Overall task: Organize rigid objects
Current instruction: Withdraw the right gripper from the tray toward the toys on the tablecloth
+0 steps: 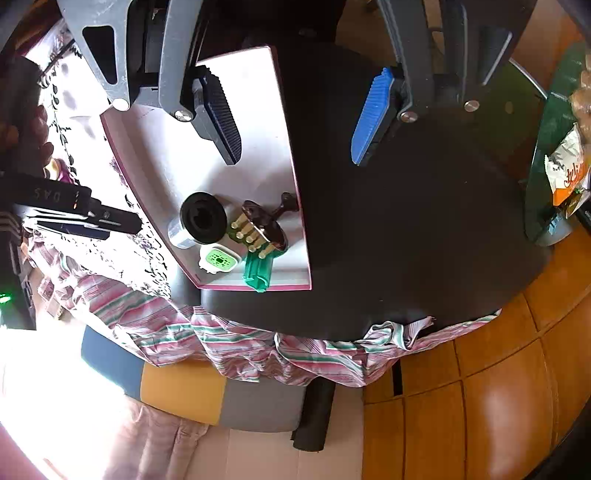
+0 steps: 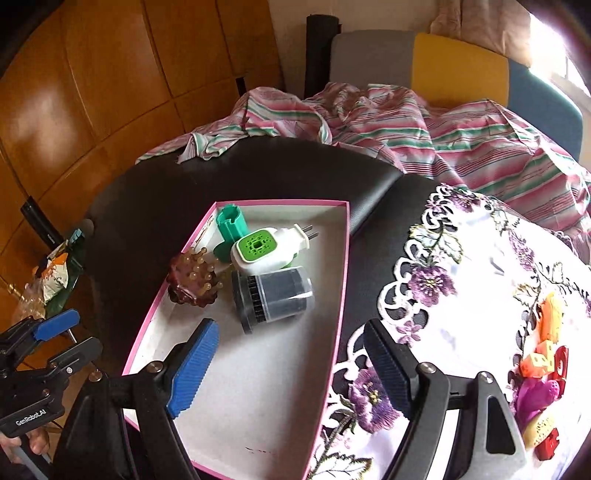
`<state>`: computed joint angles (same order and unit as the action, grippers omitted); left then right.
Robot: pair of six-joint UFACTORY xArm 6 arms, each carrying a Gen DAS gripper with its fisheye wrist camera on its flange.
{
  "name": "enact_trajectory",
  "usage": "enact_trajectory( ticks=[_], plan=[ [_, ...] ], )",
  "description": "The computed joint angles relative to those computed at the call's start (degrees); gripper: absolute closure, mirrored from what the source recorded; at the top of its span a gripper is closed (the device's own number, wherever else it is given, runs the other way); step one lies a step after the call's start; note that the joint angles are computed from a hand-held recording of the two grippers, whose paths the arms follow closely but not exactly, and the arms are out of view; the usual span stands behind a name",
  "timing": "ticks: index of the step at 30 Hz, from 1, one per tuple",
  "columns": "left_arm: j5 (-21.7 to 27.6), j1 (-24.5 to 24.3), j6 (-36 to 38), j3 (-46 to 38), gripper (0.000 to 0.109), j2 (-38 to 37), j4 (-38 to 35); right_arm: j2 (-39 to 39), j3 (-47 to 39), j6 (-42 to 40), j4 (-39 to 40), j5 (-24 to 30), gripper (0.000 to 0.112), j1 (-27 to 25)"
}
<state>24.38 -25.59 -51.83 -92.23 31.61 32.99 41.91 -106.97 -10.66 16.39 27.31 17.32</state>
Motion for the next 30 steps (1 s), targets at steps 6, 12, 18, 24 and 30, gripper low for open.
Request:
enact_trajectory(
  ticks=[6,12,18,24,30],
  plan=[
    [0.51,-0.71,1.00,-0.77,0.045,0.29,0.36,-2.94,4.21,0.48,0.40,-2.34,0.030,-1.58],
    [0.89,-1.23,2.19,-1.96,0.045,1.08,-0.32,-4.96,7.63,1.19,1.74,-4.39,0.030,-3.06],
    [1.26,-1.91,4.16,-3.32,0.045,1.85,-0.86,-6.77,11.02,2.31,1.00,-5.90,0.030,-4.57],
    [1.95,-2.71,6.53,-5.22,0.045,2.98,-2.27,-9.44,15.35,5.98,-0.94,-7.56,0.030,-7.54],
    [2.03,-3.78,8.95,-7.68,0.045,4.35,-2.47,-12.71,20.11,12.86,-7.01,-9.59,0.030,-12.27]
  ],
)
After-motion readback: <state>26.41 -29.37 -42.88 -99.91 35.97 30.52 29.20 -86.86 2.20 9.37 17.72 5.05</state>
